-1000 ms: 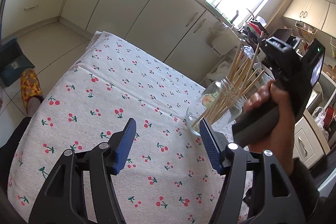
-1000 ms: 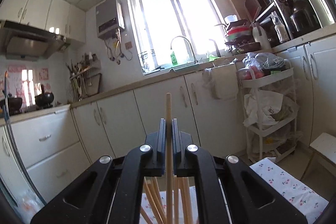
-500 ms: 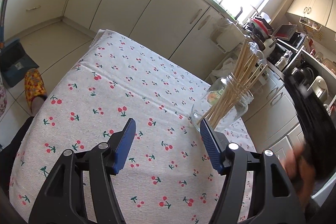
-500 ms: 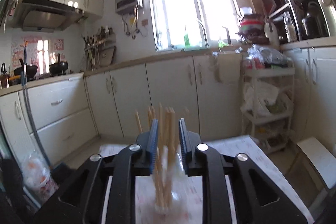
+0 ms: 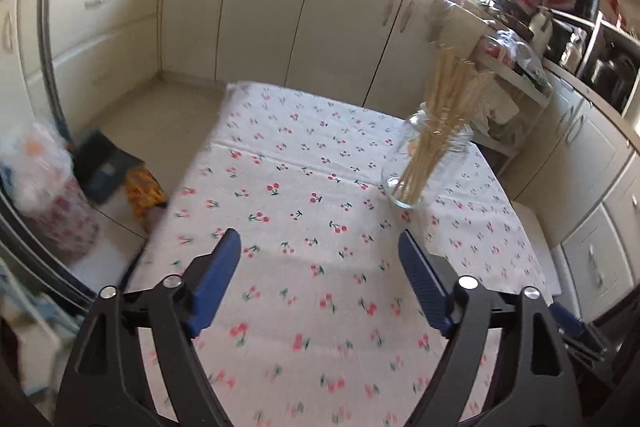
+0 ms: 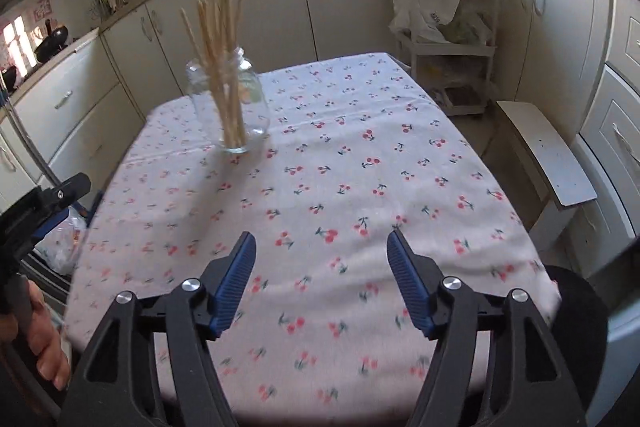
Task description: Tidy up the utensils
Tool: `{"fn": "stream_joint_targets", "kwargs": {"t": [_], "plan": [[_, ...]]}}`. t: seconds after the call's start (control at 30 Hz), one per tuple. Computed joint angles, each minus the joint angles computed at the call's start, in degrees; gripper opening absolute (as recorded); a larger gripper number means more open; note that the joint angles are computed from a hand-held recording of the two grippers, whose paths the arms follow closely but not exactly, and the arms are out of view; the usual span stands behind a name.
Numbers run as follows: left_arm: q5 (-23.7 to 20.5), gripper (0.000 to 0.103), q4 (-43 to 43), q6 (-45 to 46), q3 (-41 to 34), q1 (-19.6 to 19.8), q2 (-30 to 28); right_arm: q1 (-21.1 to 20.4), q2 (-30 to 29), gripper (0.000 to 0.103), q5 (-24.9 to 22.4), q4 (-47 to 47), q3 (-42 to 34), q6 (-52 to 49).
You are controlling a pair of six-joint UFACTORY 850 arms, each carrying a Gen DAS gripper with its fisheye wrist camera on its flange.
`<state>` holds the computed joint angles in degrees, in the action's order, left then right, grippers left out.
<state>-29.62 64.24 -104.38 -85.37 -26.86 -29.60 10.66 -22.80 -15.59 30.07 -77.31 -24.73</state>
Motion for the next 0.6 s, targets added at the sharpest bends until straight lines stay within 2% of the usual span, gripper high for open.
{"fn": "stream_joint_targets", "kwargs": {"t": [0.07,0.23,0.37,0.6], "plan": [[-3.92,0.087,-0.93,2.37,0.73,-1.84,2.09,-0.18,2.31,0.073,-0.64,2.47,1.51,-2.29],[-8.7,0.095,0.11,2.91,3.87,-5.52,7.46,-0.33,8.52,0.078,-3.01,9.3,4.44,-7.38],[-14.3,0.095,-2.27,4.96,4.5,-8.35,10.35,-0.45,13.04,0.081,-4.47,12.01,6.65,-9.36],[-18.84,0.095,-6.43,7.66,5.56,-12.15,13.96,-0.77,21.14,0.084,-5.53,13.98,11.86,-10.88]]}}
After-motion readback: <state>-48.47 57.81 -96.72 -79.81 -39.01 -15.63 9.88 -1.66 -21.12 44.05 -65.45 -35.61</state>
